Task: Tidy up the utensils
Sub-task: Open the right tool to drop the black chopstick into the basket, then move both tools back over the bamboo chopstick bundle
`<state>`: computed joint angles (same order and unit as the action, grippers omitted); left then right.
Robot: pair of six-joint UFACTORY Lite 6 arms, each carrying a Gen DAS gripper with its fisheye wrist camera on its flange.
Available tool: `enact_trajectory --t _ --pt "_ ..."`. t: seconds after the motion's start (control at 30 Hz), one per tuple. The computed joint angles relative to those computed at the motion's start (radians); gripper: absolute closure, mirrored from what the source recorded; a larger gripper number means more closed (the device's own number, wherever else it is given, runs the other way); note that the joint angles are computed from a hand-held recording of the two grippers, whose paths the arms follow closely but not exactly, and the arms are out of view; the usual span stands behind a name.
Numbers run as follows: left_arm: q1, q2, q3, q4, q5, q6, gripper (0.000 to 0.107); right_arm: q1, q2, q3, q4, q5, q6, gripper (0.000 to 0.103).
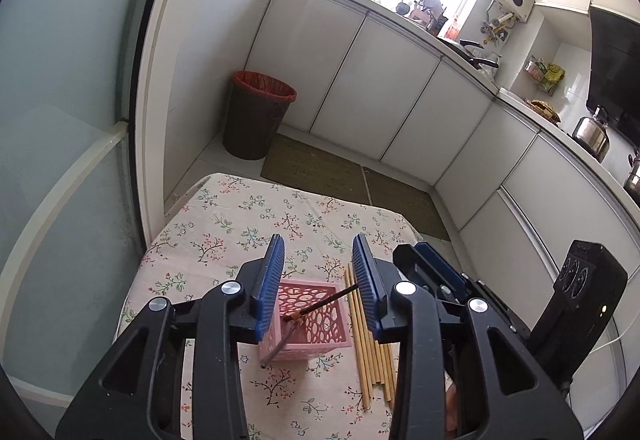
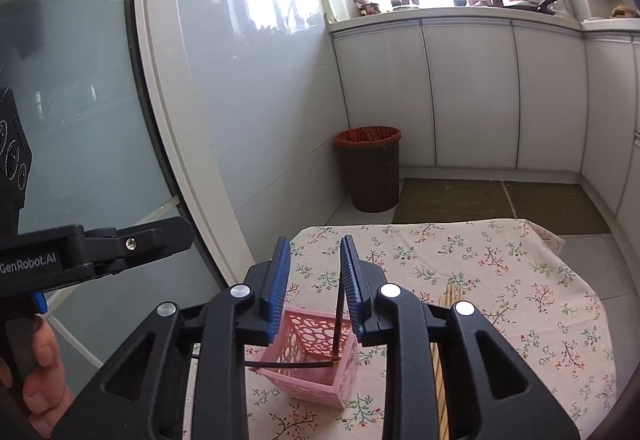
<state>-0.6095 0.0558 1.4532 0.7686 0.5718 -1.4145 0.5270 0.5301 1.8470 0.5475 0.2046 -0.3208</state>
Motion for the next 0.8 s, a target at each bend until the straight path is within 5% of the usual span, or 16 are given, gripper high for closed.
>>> enact_trajectory --t 0.43,0.8 --pt "-0.196 0.239 0.255 0.013 0.093 0.097 0.067 -0.417 -0.292 -0.292 0.614 0.253 -0.427 0.060" --pt "-0.235 0.575 0.515 -0.363 0.139 0.328 0.067 -0.541 -0.069 -0.170 0.441 0.409 -0.214 0.062"
